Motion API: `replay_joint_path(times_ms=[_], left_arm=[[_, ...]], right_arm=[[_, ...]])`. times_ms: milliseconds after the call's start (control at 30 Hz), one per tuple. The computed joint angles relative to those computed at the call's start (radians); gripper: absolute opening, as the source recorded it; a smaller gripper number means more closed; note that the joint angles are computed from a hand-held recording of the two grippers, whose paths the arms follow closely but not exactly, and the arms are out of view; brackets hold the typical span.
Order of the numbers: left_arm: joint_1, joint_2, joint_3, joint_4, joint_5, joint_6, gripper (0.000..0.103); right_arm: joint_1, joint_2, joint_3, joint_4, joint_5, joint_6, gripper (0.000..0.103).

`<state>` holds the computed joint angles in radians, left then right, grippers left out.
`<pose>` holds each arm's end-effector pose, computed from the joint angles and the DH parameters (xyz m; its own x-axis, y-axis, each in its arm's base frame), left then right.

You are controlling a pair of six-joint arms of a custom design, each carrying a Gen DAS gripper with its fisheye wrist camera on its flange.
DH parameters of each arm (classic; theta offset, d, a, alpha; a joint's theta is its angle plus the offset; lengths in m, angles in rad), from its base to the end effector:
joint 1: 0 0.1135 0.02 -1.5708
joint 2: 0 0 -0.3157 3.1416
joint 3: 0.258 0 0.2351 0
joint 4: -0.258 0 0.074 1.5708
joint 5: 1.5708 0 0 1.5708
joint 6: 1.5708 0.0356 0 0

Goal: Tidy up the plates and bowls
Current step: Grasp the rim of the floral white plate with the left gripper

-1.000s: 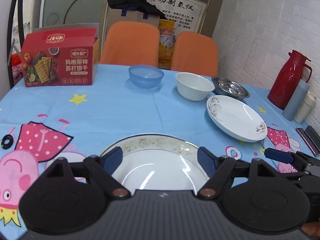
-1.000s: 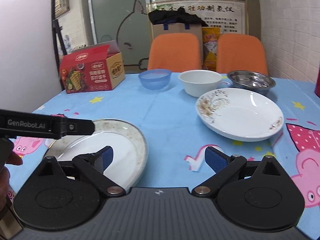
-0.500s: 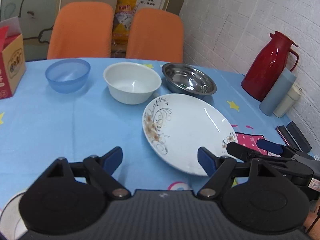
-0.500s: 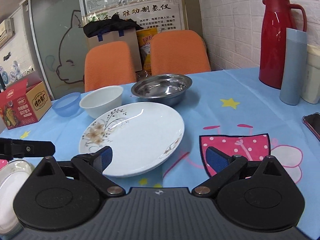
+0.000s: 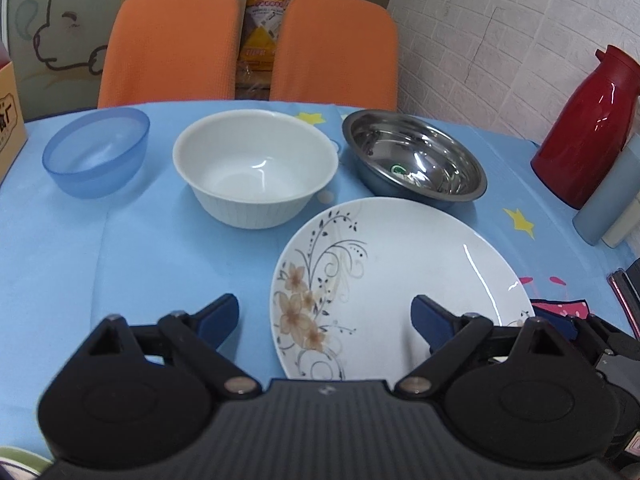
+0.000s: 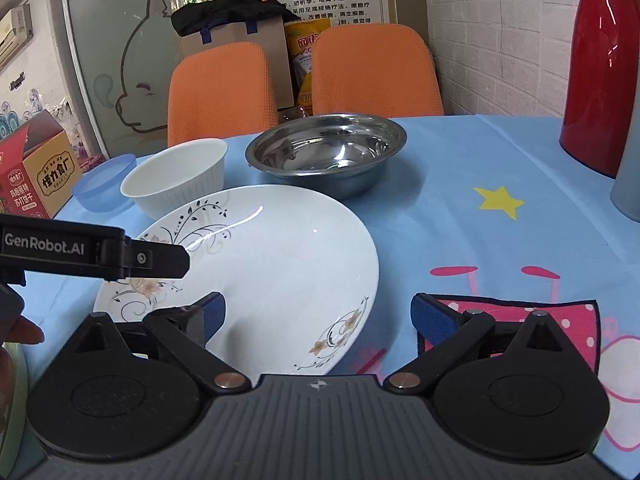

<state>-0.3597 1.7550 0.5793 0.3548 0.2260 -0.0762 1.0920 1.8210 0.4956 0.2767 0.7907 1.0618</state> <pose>0.2731 -0.1112 0.1576 -0.7199 0.1915 -0.6671 0.4325 0.8756 -0.2154 0.1427 0.2200 0.1276 -0.5971 0.1828 -0.7811 0.1241 0.9830 0.1352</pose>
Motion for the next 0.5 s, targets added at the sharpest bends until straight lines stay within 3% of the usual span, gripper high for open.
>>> replay_joint_path(times_ms=[233, 500], left_arm=[[-0.042, 0.033, -0.001, 0.026, -0.059, 0.017, 0.094], [-0.061, 0.032, -0.023, 0.057, -0.104, 0.034, 0.094]], right_arm=[[-0.004, 0.013, -0.017, 0.065, 0.002, -0.038, 0.103], [-0.007, 0.016, 0.007, 0.022, 0.0, -0.042, 0.103]])
